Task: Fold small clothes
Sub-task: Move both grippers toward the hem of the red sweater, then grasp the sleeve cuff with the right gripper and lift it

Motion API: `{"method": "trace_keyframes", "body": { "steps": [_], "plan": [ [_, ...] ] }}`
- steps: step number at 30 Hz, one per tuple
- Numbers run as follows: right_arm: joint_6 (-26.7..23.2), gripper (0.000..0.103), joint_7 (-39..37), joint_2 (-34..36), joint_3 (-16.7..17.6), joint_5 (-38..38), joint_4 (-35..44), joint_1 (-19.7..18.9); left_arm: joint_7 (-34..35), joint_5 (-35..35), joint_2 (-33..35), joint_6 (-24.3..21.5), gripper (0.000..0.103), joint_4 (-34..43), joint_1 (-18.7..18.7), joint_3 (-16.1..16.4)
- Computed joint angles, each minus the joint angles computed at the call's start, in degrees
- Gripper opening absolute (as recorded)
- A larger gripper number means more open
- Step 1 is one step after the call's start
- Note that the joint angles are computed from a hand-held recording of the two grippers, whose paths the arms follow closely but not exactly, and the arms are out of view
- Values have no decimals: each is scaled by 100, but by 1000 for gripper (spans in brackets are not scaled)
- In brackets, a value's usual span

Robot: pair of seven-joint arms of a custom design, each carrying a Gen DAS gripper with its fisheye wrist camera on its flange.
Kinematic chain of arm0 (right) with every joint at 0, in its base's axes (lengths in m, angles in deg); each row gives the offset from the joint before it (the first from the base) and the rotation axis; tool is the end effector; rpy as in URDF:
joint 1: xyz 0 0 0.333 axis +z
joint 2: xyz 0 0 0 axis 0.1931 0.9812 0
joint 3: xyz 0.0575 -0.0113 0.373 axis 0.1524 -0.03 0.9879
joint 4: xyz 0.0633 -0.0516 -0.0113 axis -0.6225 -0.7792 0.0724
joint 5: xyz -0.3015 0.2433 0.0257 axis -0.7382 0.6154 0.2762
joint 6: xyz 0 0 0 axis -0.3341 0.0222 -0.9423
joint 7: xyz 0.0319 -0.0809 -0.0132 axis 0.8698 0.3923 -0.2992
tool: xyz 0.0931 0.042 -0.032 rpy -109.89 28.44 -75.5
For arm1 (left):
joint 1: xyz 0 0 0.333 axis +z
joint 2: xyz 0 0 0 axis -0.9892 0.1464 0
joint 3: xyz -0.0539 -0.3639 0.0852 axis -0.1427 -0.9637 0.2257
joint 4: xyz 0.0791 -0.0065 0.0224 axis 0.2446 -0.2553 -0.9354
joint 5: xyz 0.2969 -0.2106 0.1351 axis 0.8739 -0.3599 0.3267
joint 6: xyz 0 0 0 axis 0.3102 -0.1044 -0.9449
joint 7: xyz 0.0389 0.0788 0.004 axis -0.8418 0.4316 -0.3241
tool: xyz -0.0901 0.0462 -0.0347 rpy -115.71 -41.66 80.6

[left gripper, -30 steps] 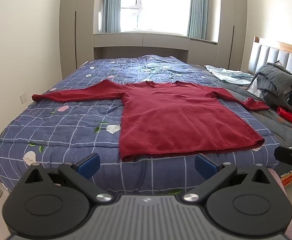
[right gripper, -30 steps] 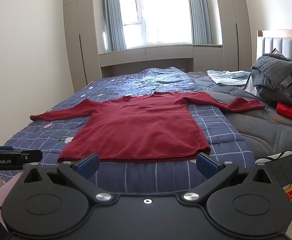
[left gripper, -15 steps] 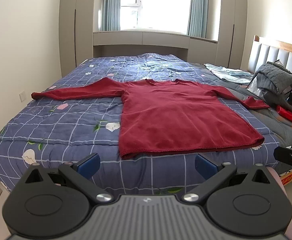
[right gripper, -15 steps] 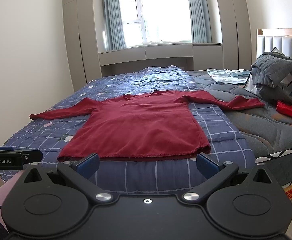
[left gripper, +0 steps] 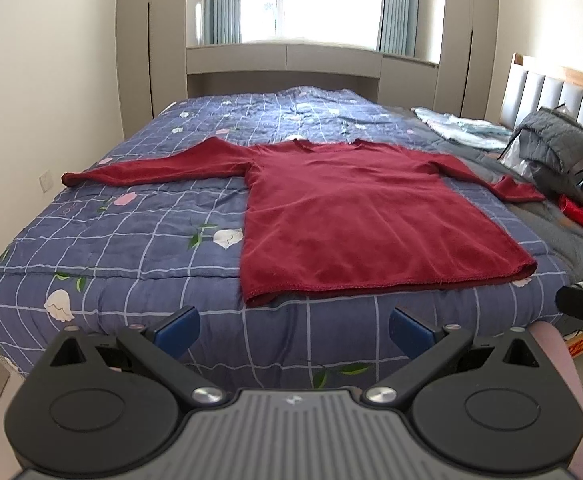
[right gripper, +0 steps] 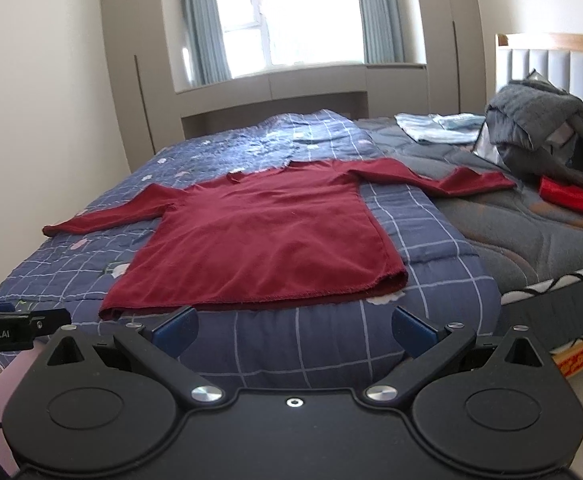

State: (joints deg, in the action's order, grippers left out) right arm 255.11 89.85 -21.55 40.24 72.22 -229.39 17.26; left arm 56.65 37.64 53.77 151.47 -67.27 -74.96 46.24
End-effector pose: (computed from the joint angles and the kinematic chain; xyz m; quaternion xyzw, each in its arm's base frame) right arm 0.4287 0.1733 0.5256 -0.6731 0.5552 -0.2502 0.4196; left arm 0.3969 -0.2081 0.5497 -0.7125 0.5511 -0.2731 0.3378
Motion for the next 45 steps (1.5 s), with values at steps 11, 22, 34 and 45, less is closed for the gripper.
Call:
{"method": "trace_keyframes", "body": {
  "steps": [11,22,34,45],
  "plan": [
    [-1136,103,807,380,1704,-842,1044,-1972,756,-11,942,-453,103,858,-460,523],
    [-2265,103,2355,1561,2188,-3314,2805,-2600,1289,-24,2280,-888,103,2470,-1068,1308],
    [-3243,103,1694,3383,1239,-3077,5219,-1530,2410,-821,4435,-1494,103,5328,-1756,2167],
    [-2877,103,681,5203,804,-1886,7383,-1309,3693,-2035,6651,-2487,103,8689,-2133,2698]
  ]
}}
